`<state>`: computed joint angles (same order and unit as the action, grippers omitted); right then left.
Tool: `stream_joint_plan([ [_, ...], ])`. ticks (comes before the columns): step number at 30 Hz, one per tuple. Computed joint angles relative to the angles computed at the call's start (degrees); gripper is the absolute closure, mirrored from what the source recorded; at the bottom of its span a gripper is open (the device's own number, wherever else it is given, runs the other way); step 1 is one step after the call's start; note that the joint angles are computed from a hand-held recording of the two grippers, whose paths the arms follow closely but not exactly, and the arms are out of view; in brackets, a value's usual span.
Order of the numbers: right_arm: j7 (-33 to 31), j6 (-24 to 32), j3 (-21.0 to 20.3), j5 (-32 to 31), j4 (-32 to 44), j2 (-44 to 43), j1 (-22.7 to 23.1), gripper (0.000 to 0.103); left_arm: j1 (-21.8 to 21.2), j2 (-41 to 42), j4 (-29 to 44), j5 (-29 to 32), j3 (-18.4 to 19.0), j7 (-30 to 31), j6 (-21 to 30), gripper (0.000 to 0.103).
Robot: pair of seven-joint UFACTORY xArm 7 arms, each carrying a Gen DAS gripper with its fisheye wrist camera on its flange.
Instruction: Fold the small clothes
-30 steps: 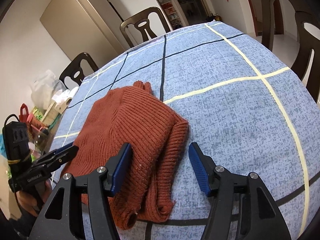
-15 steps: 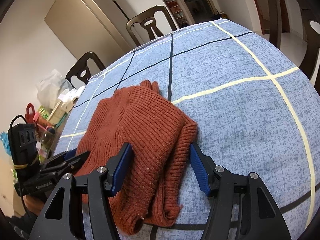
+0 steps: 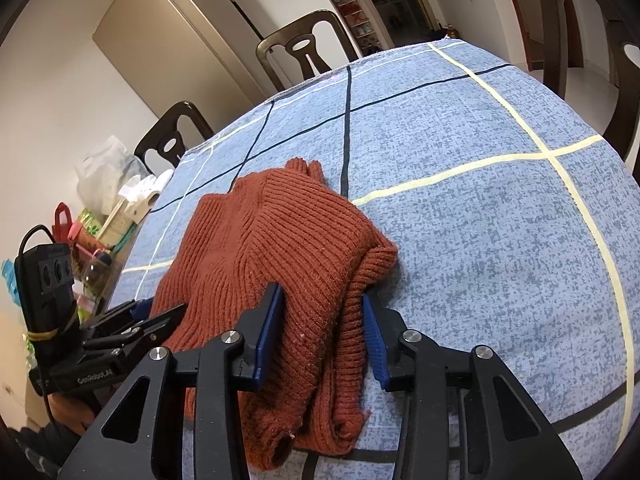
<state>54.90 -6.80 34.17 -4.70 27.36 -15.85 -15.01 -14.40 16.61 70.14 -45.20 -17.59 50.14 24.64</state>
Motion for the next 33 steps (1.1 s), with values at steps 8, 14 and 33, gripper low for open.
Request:
stream_joint_plan([
  [8, 2.1, 1.9, 5.1, -2.6, 1.2, -1.3, -4.9, 0.077, -0.8, -1.0, -1.4, 0.9, -0.5, 1.2, -3.0, 0.049],
  [14, 5.8, 5.2, 7.0, -7.2, 2.4, -3.7, -6.9, 0.087, -1.1, -2.3, -2.2, 1.8, -0.7, 2.1, -5.0, 0.065],
  [33, 14.5, 4.4, 17.1, -20.7, 12.0, 0.2, -16.4, 0.088, 0.4, -6.3, -1.9, -6.7, 3.6, 11.8, -2.8, 0.07],
])
